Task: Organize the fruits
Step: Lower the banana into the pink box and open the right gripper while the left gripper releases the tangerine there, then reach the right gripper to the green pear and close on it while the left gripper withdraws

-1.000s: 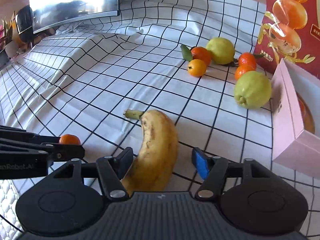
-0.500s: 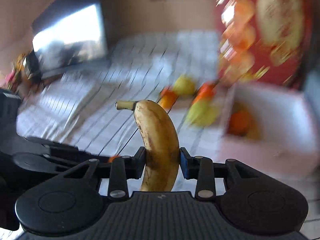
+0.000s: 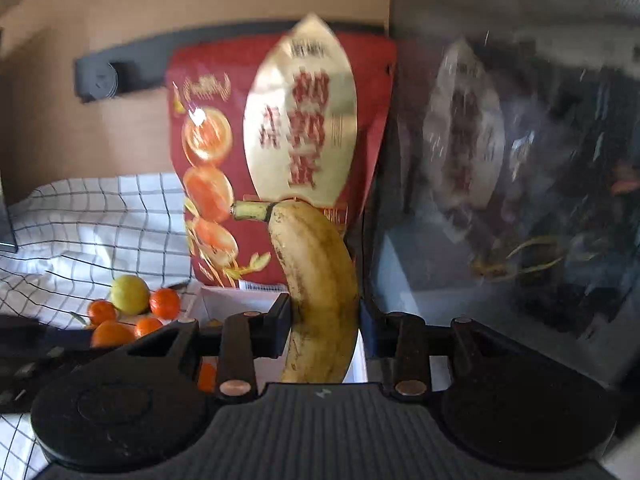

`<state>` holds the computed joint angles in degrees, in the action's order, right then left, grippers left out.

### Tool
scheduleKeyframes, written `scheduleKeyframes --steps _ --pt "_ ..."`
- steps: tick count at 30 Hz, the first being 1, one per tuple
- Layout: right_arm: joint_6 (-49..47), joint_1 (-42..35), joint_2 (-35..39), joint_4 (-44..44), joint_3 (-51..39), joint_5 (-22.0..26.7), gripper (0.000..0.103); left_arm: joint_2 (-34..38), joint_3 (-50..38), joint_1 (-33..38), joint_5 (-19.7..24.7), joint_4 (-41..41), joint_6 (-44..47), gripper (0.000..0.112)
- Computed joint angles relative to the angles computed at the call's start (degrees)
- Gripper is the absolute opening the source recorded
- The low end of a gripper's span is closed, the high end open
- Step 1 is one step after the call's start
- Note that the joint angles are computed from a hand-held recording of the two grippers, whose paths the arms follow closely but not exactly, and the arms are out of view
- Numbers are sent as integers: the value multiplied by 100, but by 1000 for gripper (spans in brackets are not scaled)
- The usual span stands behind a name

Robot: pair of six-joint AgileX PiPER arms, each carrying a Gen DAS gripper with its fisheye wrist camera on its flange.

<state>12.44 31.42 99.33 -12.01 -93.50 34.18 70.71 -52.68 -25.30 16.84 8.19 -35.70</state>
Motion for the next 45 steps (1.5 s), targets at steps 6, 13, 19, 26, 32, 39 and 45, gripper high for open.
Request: scheduleKeyframes --steps 6,13,19,26,32,39,45 --pt "-371 135 1230 53 -1039 890 35 -333 461 437 236 -956 784 33" --pt "-725 136 1804 -92 -1540 1427 35 -521 787 1086 508 -1911 1727 33" --pt "-436 160 2013 -477 -1487 1252 35 -295 692 1095 566 -2054 1999 33" --pt "-216 -73 970 -52 -140 272 48 94 428 953 678 -1860 1876 33" --pt "161 19 -553 -38 1715 -616 61 657 -160 708 694 -1470 1823 33" --pt "912 431 -1542 -675 2856 -895 62 1026 -646 486 1033 -417 849 35" --pt "977 529 -1891 -343 3361 -926 64 446 -200 705 829 644 -478 35"
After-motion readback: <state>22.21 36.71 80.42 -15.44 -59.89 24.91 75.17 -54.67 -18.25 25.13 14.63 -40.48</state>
